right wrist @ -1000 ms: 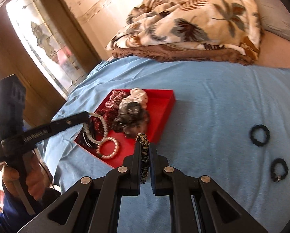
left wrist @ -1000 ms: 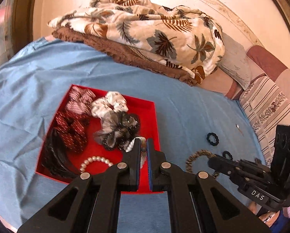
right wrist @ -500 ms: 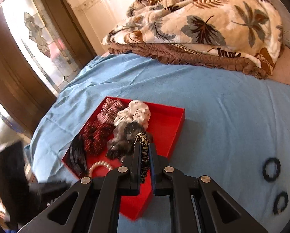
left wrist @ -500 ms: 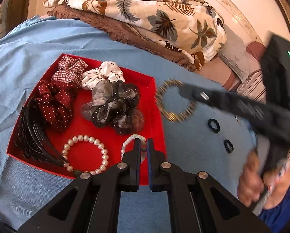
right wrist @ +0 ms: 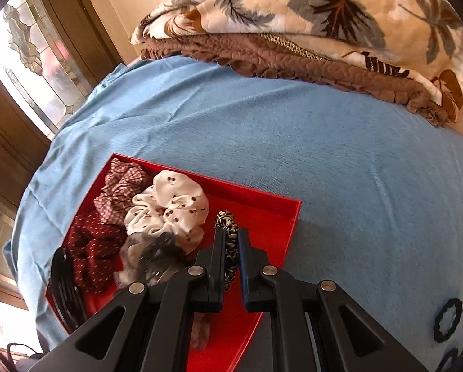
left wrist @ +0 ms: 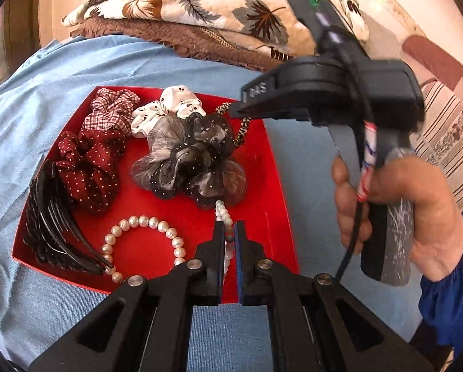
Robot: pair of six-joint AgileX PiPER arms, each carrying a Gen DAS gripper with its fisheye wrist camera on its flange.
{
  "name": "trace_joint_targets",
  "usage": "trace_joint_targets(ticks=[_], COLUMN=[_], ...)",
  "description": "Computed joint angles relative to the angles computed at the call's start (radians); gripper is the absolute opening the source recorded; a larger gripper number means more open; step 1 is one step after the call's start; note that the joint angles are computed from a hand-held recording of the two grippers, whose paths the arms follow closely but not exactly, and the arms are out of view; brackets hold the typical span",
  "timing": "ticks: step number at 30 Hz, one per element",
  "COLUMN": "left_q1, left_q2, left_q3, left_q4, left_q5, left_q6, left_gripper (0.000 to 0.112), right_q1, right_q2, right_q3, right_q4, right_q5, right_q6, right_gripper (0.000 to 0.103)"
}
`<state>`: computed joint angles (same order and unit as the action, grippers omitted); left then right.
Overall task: Organize jewelry
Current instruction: 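Carry pearl strand and leopard-print hair tie into the red tray, open both grippers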
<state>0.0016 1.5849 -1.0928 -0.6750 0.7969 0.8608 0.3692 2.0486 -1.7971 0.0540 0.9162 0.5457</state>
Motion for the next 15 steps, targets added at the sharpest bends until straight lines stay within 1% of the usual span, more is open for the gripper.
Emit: trace_joint_targets(ticks=[6, 12, 13, 15], left_q1=[-0.044, -0.052, -0.055, -0.057], left_q2=[-0.034, -0.053, -0.057, -0.072], left_q3=[0.044, 0.058, 0.061, 0.074], left_q4=[0.067, 0.080, 0.083, 0.082], left_q5=[-0.093, -0.119, -0.124, -0.139], left_q6=[-0.036, -0.045, -0.046, -0.042], left_gripper=[0.006, 0.007, 0.009, 0.020], right_q1=[-0.008, -0.009, -0.009, -0.008], right_q2=[0.026, 0.012, 0.009, 0.001], right_q3=[-0.019, -0.005, -0.005, -0.006], right_q4=[-0.003, -0.010, -0.013, -0.020], right_q5=[0.015, 0.011, 0.014, 0.019], right_q6=[-0.010, -0.003, 0.000, 0.005], right_gripper=[0.009, 0.010, 0.011, 0.014])
